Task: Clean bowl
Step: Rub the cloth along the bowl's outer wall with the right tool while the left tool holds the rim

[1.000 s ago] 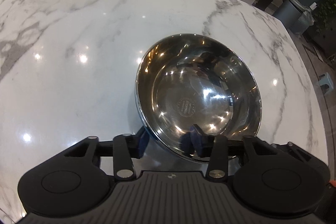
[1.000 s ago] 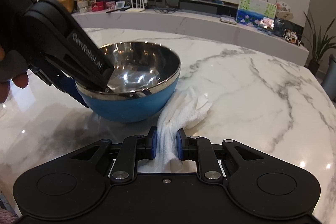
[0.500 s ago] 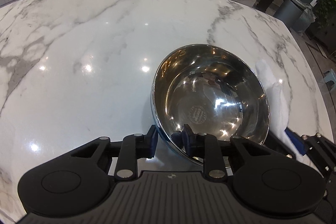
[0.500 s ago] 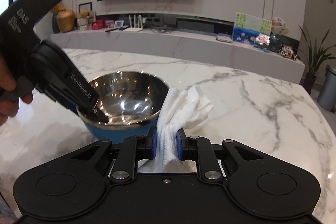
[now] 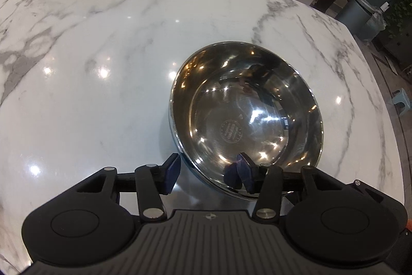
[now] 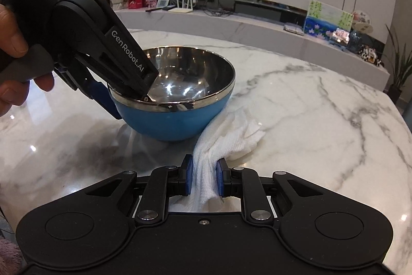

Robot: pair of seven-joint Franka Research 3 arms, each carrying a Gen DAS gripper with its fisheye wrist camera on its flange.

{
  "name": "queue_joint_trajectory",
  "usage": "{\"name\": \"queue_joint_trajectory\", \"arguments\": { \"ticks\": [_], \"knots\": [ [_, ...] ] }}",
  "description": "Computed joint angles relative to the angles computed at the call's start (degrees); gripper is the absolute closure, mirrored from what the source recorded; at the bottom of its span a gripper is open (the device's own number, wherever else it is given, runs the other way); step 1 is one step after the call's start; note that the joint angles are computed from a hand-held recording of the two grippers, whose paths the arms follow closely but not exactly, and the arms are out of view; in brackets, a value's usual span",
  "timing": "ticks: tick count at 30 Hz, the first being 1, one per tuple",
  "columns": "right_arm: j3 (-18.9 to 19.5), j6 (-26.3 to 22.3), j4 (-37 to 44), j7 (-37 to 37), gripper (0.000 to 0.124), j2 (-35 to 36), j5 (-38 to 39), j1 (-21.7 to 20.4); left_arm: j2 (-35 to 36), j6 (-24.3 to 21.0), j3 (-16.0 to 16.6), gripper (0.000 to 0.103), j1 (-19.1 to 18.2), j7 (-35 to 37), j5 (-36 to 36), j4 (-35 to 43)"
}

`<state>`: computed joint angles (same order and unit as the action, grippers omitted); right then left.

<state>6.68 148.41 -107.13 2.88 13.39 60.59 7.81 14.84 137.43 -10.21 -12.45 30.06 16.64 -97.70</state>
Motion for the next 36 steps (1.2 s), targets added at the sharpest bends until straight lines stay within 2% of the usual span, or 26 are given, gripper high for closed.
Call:
{"name": "queue_joint_trajectory", "arguments": {
  "ticks": [4, 9, 11, 15, 22, 24, 30, 33, 36],
  "knots": [
    [0.17, 0.61, 0.18, -0.76, 0.107, 0.02, 1.00, -0.08, 0.66, -1.27, 0.05, 0.069, -0.40, -0.27, 0.44, 1.56],
    [0.55, 1.55, 0.87, -3.65, 0.107, -0.05, 4.91, -0.65, 0.12, -0.71, 0.18, 0.078, 0.14, 1.27, 0.63, 0.57],
    [0.67, 1.87, 1.23, -5.40, 0.107, -0.09, 7.36, -0.93, -1.73, 0.37, 0.24, 0.079, 0.87, 2.50, 0.39, -2.38],
    [0.31, 1.24, 2.22, -6.57, 0.107, -0.01, 9.05, -1.06, -1.71, -0.34, -0.07, 0.079, 1.20, 5.09, -0.11, -2.17],
    [-0.49, -3.59, 5.46, -4.31, 0.107, 2.12, 3.85, -1.56, -2.40, 2.23, 0.16, 0.078, 1.46, 7.20, 0.42, -4.00],
    [-0.44, -4.20, 6.02, -3.42, 0.107, 2.57, 2.30, -1.62, -2.68, 3.64, 0.48, 0.078, 1.08, 6.54, 2.44, -4.94],
    [-0.33, -6.20, 6.94, -1.03, 0.107, 3.68, -2.08, -1.94, -3.48, 8.62, 2.14, 0.073, -1.02, -0.30, 14.79, -8.21],
    [-0.23, -7.17, 7.28, -0.06, 0.107, 4.03, -3.63, -2.19, -3.52, 8.98, 1.94, 0.064, -0.91, -1.47, 16.29, -8.57],
    [-0.18, -7.92, 7.66, 0.72, 0.107, 4.34, -5.18, -2.28, -3.83, 9.19, 1.59, 0.064, -0.46, -2.27, 15.23, -8.99]
  ]
}}
